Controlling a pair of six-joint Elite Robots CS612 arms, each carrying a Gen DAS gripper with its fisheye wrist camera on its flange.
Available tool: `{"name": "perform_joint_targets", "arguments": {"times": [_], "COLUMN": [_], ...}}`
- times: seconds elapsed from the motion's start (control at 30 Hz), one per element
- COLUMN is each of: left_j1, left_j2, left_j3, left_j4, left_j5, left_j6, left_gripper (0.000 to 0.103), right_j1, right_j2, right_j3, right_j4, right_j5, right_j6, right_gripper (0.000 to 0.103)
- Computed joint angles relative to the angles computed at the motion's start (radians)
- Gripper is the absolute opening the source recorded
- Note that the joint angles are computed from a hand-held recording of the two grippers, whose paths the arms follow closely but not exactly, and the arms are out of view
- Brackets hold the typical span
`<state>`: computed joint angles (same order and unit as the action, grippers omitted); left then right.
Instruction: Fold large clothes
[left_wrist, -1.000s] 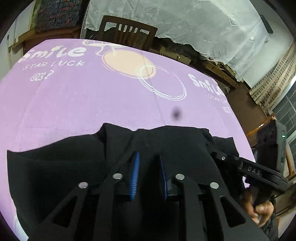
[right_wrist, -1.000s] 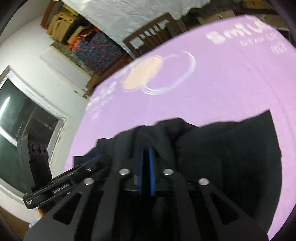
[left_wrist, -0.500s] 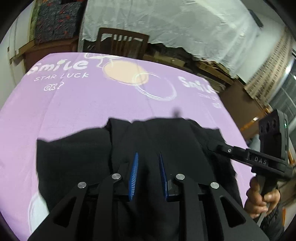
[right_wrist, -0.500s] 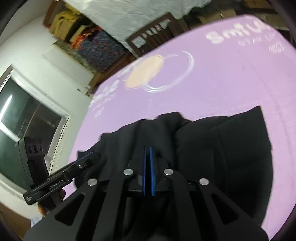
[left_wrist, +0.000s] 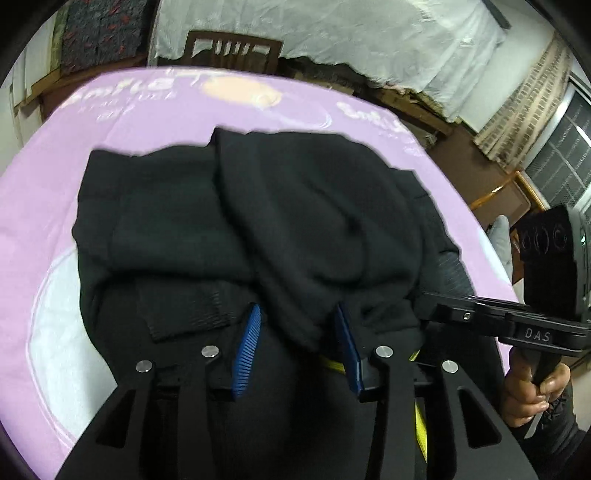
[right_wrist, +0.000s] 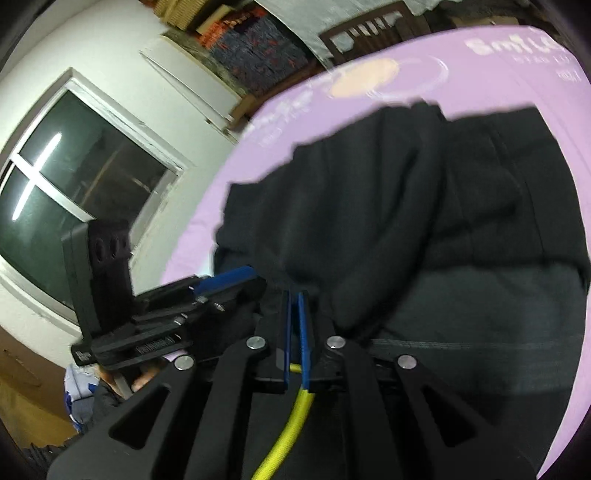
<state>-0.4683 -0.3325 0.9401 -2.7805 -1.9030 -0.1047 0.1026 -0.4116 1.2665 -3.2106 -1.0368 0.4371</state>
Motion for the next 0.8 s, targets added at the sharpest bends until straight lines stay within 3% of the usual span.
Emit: {"name": "perform_joint_targets", "arguments": {"times": [0.07,0.23,0.43,0.5,0.6,0.63,0.7,0.8], "left_j1": [0.006,0.001,0.028,0.039,0.050,0.052,0.048,0.050], "left_j2": [0.008,0.006,0.016,0.001,-0.023,-0.026,-0.022,0.036], "left_j3": [-0.006,0.007,-0.015,0.015,0.061,0.058,0.027,-0.103], "left_j4": [-0.016,-0.040,-0.014,-0.065,-0.190,-0.209,-0.195,-0.093], "left_j5": [-0.024,0.002,-0.107,-0.133,-0.129,-0.124,-0.057,0.017], "left_j6": [-0.011,0.011,-0.052,-0.082,-0.099,-0.095,-0.097,-0.130], "left_gripper": [0.043,0.043,0.040,0.038,0.041,0.043,0.044,0.044], "right_j1": [-0.010,-0.042,-0.077,-0.081,-0.078,-0.081,-0.088,-0.093], "right_j2": [0.011,0.046,0.087,0.080,0.032,0.025,0.015,0.015], "right_j3": [0.006,0.001,-0.013,0.004,0.073,0.082,0.081,0.039], "right_j4": [-0.008,-0.082,-0.176,-0.190,-0.205,-0.232,-0.246,-0.215], "right_j5": [0.019,0.148,0.274,0.256,0.115,0.099,0.074,0.007], "right_j6": [0.029,0.125,0.313,0.325,0.298,0.296,0.302,0.297], "right_gripper": [0.000,0.000,0.000,0.000,0.007,0.007,0.007,0.006]}}
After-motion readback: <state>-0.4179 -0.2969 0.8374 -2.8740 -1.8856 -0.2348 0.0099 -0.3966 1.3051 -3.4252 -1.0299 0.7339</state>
